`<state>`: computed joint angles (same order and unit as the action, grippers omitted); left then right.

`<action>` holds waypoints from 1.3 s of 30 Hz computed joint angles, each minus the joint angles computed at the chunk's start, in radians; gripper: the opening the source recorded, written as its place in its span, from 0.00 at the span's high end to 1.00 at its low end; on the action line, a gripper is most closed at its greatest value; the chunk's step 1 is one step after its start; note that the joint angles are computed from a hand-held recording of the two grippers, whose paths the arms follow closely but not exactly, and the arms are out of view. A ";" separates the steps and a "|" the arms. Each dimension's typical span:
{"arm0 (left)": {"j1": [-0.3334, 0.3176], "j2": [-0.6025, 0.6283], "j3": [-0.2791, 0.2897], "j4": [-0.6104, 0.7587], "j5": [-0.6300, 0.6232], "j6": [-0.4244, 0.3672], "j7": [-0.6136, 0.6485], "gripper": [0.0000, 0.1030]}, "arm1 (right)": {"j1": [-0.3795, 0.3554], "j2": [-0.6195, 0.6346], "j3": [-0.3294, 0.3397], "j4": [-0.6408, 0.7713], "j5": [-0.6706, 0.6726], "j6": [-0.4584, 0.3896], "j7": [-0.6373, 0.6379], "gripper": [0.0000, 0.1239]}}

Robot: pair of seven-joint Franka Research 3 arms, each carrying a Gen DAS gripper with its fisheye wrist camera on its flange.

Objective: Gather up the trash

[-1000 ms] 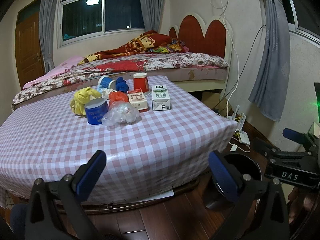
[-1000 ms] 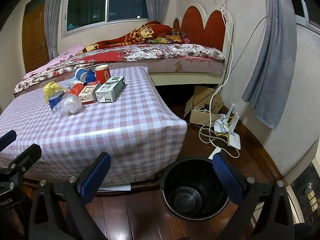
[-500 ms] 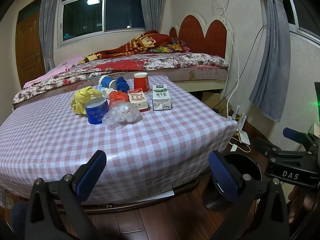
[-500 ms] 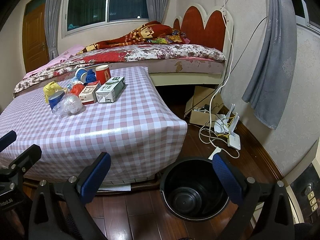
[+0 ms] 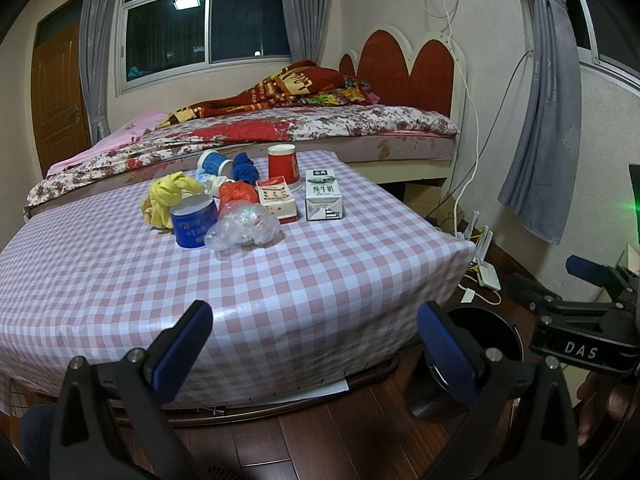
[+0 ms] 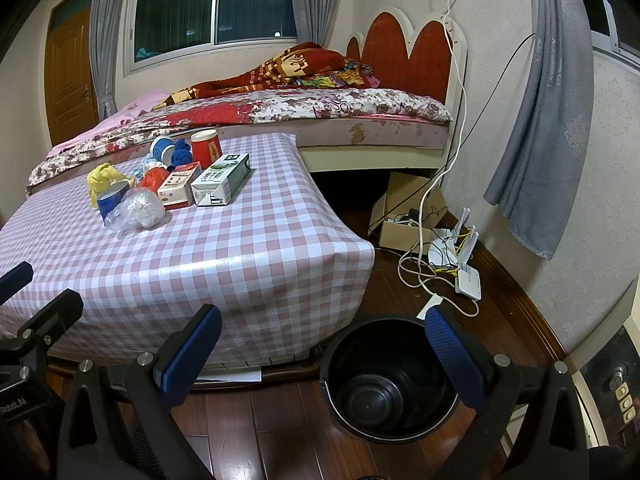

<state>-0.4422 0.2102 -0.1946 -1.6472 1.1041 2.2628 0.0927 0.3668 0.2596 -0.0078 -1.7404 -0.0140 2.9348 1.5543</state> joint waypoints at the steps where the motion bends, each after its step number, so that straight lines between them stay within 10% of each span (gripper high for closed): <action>1: 0.000 0.000 0.001 0.000 0.001 0.001 -0.001 0.01 | 0.000 0.000 0.000 0.001 0.000 0.000 -0.001 0.18; 39: 0.037 -0.017 0.016 -0.036 -0.016 0.038 -0.028 0.01 | -0.043 0.056 0.074 0.074 0.101 -0.034 -0.142 0.18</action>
<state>-0.4053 0.1935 -0.1784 -1.6835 1.0884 2.3008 0.0647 0.3234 0.3160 0.0660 -1.6665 0.0872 2.9004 1.4122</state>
